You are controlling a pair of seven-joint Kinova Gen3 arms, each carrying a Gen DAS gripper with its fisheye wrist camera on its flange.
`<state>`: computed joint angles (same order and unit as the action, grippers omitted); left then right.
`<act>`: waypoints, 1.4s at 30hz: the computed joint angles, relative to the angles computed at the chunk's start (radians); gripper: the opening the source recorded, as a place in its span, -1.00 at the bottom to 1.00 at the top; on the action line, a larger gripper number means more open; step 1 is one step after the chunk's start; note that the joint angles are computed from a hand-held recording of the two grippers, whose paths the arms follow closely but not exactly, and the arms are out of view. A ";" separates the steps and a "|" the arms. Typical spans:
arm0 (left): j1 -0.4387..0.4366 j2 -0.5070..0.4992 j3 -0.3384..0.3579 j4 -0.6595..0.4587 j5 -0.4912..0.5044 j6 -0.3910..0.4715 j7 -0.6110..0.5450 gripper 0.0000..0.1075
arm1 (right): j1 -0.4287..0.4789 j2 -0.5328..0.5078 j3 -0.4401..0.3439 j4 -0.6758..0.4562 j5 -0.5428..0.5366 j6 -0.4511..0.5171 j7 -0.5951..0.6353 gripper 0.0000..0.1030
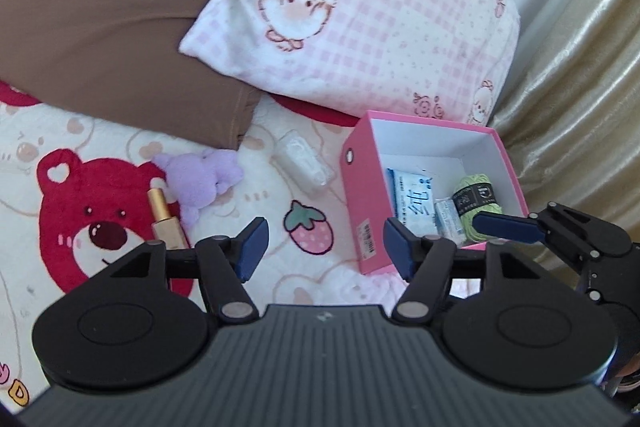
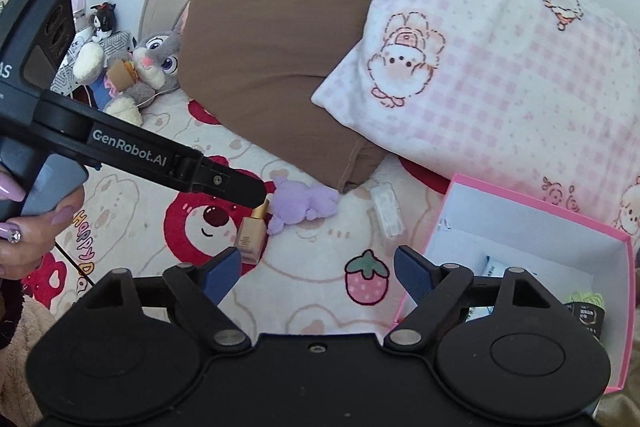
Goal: Organize objects
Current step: 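Move the left gripper to the gold-capped foundation bottle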
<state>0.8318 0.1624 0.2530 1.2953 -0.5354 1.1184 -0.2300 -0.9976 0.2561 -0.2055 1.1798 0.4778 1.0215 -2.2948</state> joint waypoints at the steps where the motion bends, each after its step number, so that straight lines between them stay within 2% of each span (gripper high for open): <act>1: -0.003 -0.015 -0.007 0.032 -0.001 -0.006 0.027 0.24 | 0.009 0.014 -0.006 -0.011 -0.016 -0.014 0.020 0.78; 8: -0.096 -0.094 0.006 0.232 0.021 -0.104 0.137 0.40 | -0.010 0.109 0.015 -0.043 -0.042 -0.091 0.120 0.81; 16: -0.163 -0.103 0.025 0.369 0.024 -0.186 0.198 0.50 | 0.019 0.184 0.027 -0.022 -0.162 -0.271 0.189 0.81; 19: -0.178 -0.108 0.022 0.419 0.018 -0.220 0.225 0.51 | 0.021 0.225 0.032 -0.037 -0.196 -0.305 0.228 0.81; 28: -0.207 -0.106 0.015 0.559 -0.060 -0.359 0.366 0.50 | -0.038 0.353 0.104 -0.101 -0.188 -0.341 0.272 0.80; 36: -0.214 -0.096 -0.016 0.671 -0.183 -0.492 0.552 0.47 | -0.040 0.435 0.111 -0.148 -0.219 -0.366 0.334 0.72; 40: -0.222 -0.086 -0.031 0.711 -0.215 -0.543 0.614 0.42 | -0.046 0.480 0.125 -0.195 -0.232 -0.343 0.345 0.64; 42: -0.223 -0.077 -0.039 0.724 -0.230 -0.567 0.636 0.29 | -0.044 0.502 0.130 -0.222 -0.243 -0.323 0.342 0.44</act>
